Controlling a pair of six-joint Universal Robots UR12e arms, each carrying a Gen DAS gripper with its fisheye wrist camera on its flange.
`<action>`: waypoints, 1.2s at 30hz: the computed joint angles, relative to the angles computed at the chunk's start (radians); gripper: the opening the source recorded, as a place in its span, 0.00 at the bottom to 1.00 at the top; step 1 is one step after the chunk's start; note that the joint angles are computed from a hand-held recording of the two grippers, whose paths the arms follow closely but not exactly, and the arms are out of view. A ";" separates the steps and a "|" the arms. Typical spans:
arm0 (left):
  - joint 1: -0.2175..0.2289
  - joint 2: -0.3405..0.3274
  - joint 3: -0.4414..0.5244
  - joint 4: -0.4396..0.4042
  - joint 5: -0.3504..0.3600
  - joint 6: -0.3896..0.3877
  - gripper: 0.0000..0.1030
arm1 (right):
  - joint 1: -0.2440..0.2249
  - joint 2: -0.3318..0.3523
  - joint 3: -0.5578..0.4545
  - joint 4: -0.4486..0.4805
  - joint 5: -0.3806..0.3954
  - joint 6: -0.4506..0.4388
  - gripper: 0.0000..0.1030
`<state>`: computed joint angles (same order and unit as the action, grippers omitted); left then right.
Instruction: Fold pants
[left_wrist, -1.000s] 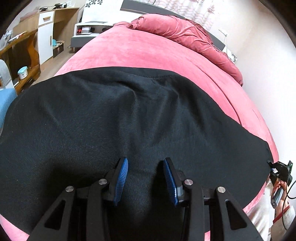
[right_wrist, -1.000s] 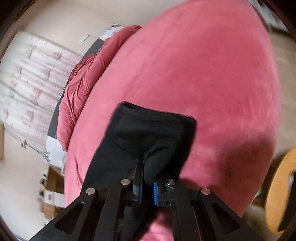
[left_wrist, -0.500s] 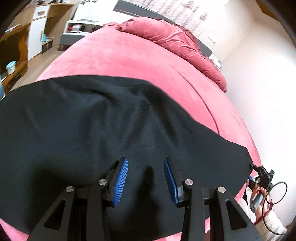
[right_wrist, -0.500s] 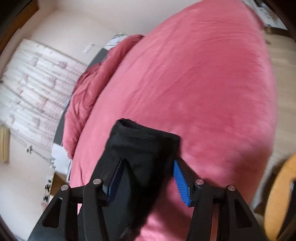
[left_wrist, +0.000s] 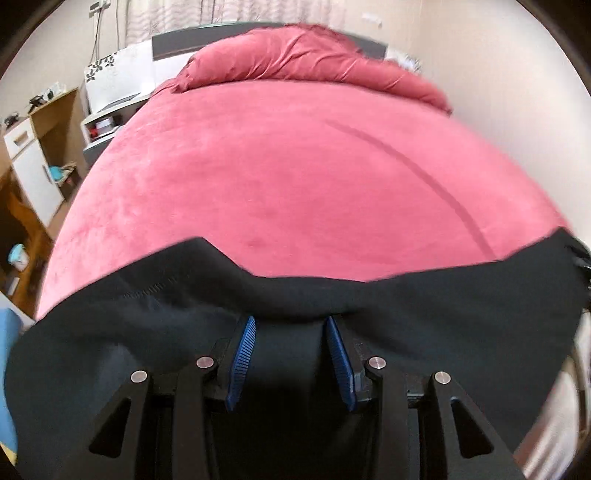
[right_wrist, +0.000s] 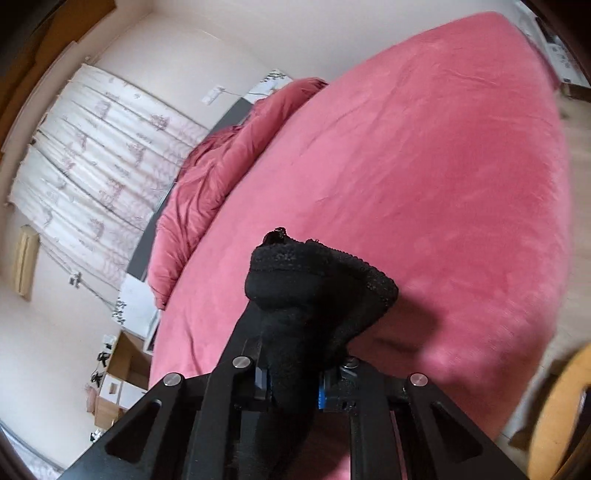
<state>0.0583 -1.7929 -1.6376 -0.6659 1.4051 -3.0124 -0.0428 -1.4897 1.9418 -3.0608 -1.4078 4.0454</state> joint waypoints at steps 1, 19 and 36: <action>0.000 -0.013 0.011 -0.006 0.002 -0.009 0.40 | 0.000 -0.004 0.006 0.030 -0.007 0.012 0.15; 0.066 0.099 -0.157 0.045 -0.200 -0.004 0.44 | -0.013 -0.049 0.092 0.023 0.004 0.121 0.49; 0.092 0.164 -0.220 0.094 -0.163 -0.088 0.45 | -0.031 -0.013 0.087 -0.064 0.050 0.165 0.53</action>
<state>0.1500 -1.6290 -1.8575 -0.5718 1.2426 -3.1004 -0.0742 -1.5028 2.0291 -3.1246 -1.3578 4.2104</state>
